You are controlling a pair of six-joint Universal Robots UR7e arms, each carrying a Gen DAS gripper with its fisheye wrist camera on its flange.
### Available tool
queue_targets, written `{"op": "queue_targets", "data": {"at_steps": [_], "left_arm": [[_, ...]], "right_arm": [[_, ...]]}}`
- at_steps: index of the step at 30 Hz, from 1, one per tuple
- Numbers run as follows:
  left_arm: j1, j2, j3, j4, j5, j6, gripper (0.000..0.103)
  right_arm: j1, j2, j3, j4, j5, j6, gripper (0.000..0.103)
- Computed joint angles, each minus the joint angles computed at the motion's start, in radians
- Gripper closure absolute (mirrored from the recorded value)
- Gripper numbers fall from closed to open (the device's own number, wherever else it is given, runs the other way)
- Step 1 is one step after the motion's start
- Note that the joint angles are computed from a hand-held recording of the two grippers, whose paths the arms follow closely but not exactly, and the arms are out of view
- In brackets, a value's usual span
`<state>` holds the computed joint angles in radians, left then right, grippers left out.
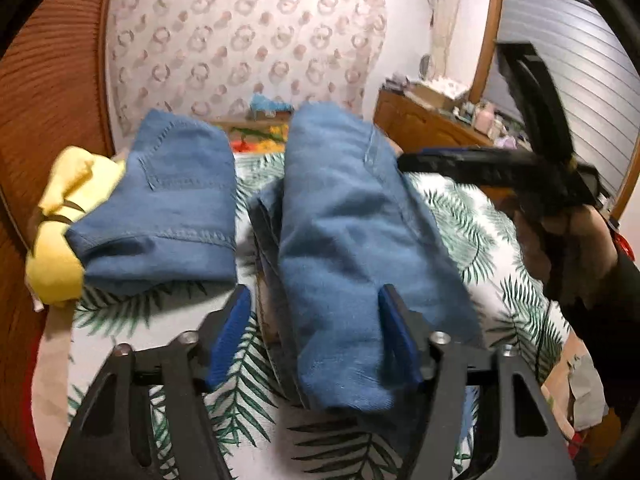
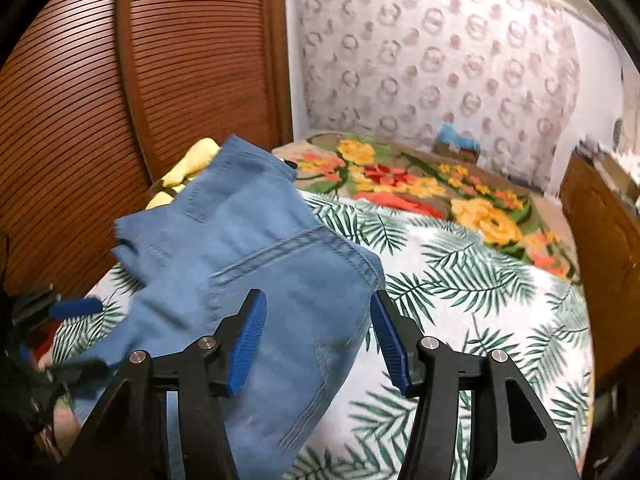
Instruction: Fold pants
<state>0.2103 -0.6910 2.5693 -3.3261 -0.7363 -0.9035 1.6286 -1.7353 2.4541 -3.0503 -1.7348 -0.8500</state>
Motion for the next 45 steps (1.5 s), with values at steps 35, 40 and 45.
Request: {"op": "queue_targets", "data": {"at_steps": [35, 40, 45], "left_arm": [[0.058, 0.116, 0.022, -0.254, -0.104, 0.079, 0.073], [0.04, 0.118, 0.037, -0.281, -0.089, 0.059, 0.082], [0.033, 0.107, 0.052, -0.348, -0.071, 0.069, 0.082]], "right_arm": [[-0.127, 0.294, -0.306, 0.415, 0.184, 0.115, 0.056], [-0.126, 0.218, -0.251, 0.376, 0.25, 0.108, 0.072], [-0.061, 0.132, -0.22, 0.388, 0.28, 0.082, 0.073]]}}
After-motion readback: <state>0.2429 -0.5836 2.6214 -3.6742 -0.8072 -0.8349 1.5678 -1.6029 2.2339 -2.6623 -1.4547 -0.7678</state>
